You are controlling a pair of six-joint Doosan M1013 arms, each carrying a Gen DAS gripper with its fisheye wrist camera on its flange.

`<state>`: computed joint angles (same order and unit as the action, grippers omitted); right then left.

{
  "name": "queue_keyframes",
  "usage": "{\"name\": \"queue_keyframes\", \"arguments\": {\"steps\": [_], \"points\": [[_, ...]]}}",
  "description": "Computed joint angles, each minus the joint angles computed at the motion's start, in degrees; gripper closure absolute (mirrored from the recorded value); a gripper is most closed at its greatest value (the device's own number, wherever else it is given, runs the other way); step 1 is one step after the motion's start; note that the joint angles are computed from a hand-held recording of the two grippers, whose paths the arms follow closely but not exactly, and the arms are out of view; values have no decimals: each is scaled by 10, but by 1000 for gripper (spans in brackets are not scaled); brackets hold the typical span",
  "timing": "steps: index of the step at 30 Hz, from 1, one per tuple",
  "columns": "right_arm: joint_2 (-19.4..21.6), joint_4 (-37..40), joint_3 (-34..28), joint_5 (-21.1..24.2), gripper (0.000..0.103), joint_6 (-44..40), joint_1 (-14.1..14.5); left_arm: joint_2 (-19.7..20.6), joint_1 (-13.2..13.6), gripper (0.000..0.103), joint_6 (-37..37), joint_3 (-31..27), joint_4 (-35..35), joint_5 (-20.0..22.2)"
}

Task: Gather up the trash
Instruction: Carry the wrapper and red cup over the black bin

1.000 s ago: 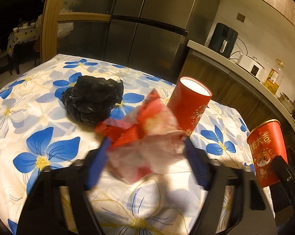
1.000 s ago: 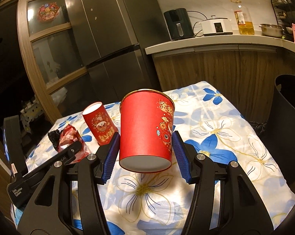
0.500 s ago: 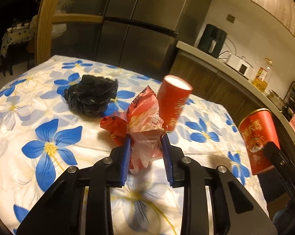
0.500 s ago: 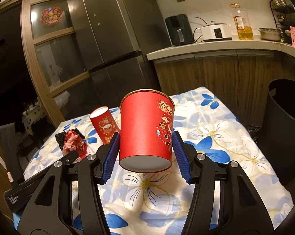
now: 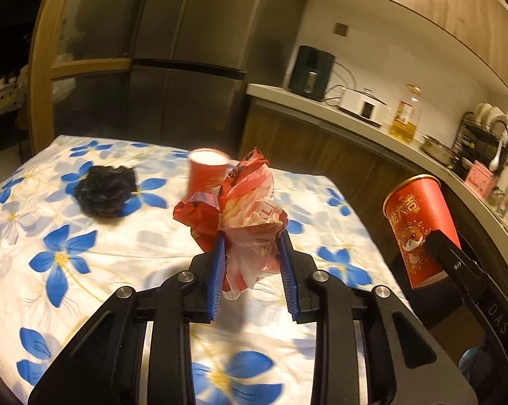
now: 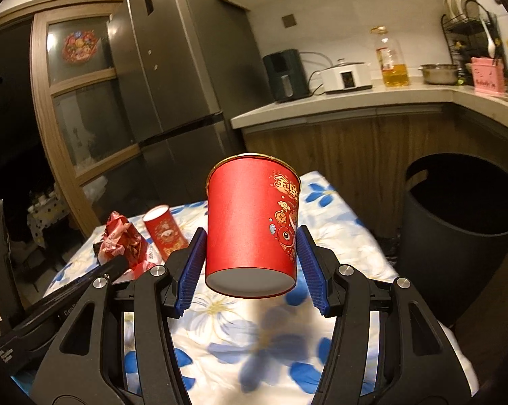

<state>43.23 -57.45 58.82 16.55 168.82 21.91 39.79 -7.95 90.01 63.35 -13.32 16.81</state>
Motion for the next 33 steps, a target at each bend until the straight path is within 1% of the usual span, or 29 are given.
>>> {"name": "queue_keyframes", "arguments": {"steps": [7,10,14,19,27,33], "points": [[-30,-149,49,13,49,155,-8,-8,-23,73,112,8,-80,-12],[-41,-201,67,21,49,209,-13,-9,-32,73,160,7,-114,-11],[-53,-250,87,35,49,261,-18,-8,-44,73,208,2,-149,-6],[-65,-288,110,51,49,301,-23,-7,-56,73,266,-5,-195,0],[-83,-329,136,78,49,343,-32,-2,-74,73,323,-19,-235,9],[-97,-366,155,100,49,384,-41,4,-86,73,379,-34,-279,19]]}}
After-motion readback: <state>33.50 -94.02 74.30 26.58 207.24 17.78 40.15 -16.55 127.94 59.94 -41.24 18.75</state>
